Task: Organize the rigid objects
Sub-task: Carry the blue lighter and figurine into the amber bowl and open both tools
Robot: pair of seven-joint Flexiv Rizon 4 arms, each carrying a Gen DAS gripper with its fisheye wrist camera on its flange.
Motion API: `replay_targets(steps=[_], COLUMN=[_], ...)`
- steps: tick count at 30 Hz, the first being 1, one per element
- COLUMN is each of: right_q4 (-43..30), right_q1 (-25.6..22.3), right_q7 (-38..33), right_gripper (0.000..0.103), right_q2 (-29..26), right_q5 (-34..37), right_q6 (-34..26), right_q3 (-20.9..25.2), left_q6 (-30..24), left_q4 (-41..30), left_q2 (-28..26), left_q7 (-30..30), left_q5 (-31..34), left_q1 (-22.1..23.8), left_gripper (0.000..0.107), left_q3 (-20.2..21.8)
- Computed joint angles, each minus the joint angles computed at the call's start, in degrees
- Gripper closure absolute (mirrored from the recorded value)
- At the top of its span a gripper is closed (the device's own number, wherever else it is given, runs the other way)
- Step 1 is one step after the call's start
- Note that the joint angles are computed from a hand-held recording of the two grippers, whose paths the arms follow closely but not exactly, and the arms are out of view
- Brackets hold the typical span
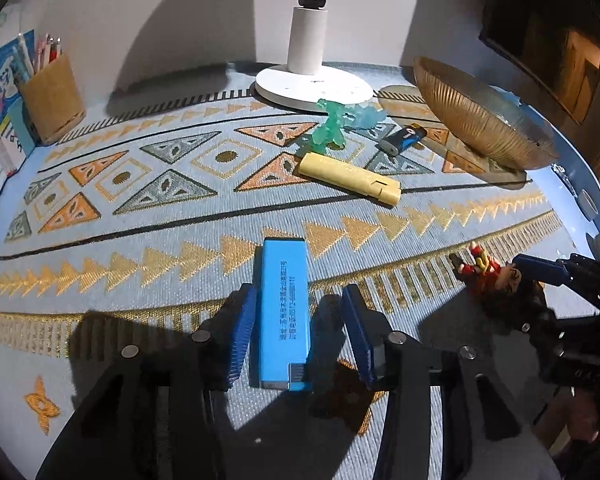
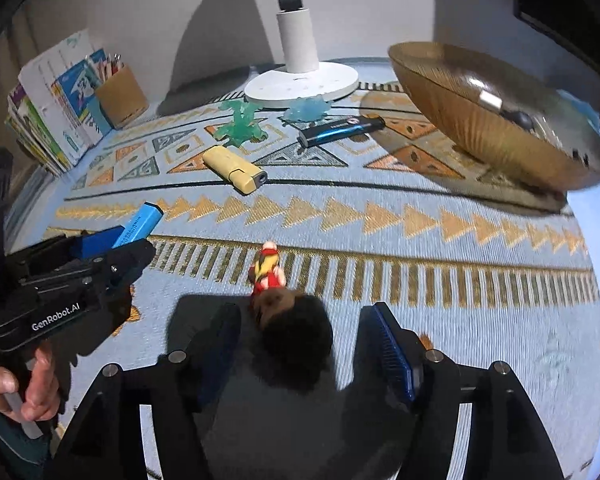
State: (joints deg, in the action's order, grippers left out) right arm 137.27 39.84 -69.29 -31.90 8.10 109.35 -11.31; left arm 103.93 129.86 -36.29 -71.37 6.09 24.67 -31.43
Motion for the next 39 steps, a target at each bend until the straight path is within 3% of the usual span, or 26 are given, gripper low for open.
replay_targets(steps=[2, 4, 5, 7, 10, 11, 14, 25, 30, 37, 39], right_q4=[-0.1, 0.1, 0.1, 0.1, 0.1, 0.5, 1.9, 5.0, 3.7, -0.4, -1.2], right_q1=[4.3, 10.8, 12.1, 11.2, 11.3, 10.3, 8.8, 13.9, 6.7, 1.4, -2.1], right_q7=[-0.5, -1.1, -1.3, -1.7, -2.0, -2.2, -3.6, -10.4, -10.0, -6.4, -4.2], right_gripper=[0.039, 0.045, 0.048, 0.058, 0.060, 0.067, 0.067, 0.067, 0.067, 0.067, 0.067], right_q2=[-1.0, -2.5, -3.0, -2.7, -2.4, -1.9, 0.7, 10.3, 12.1, 11.6, 11.0], right_q5=[1.4, 3.4, 3.8, 3.5, 3.6, 3.5, 5.3, 23.1, 27.8, 27.0, 24.4], right_q6=[0.0, -0.4, -0.1, 0.4, 0.3, 1.3, 4.7, 10.4, 11.6, 6.5, 6.2], right_q3=[-3.7, -9.1, -10.1, -9.0, -8.7, -7.6, -6.4, -18.3, -16.0, -17.1, -15.2], left_q6=[0.1, 0.6, 0.4, 0.0, 0.8, 1.1, 2.4, 6.7, 8.7, 2.5, 1.6], left_q4=[-0.2, -0.5, -0.6, -0.4, 0.4, 0.8, 1.8, 0.1, -3.2, -13.2, -15.0], left_q2=[0.0, 0.7, 0.7, 0.6, 0.6, 0.4, 0.6, 2.7, 1.2, -4.7, -5.9], left_q7=[0.0, -0.1, 0.1, 0.2, 0.3, 0.2, -0.2, -4.7, -8.6, -8.6, -7.1], left_q5=[0.0, -0.5, -0.4, -0.2, 0.5, 1.1, 3.0, 9.5, 11.4, 9.2, 8.0], left_q1=[-0.6, -3.1, -3.2, -2.0, -0.2, 1.3, 5.3, 10.6, 9.5, 3.1, 1.3], left_gripper=[0.068, 0.085, 0.085, 0.085, 0.086, 0.086, 0.086, 0.086, 0.086, 0.086, 0.086], left_q3=[0.6, 3.1, 3.2, 2.0, 0.1, -1.4, -5.9, -17.6, -20.5, -23.2, -23.3])
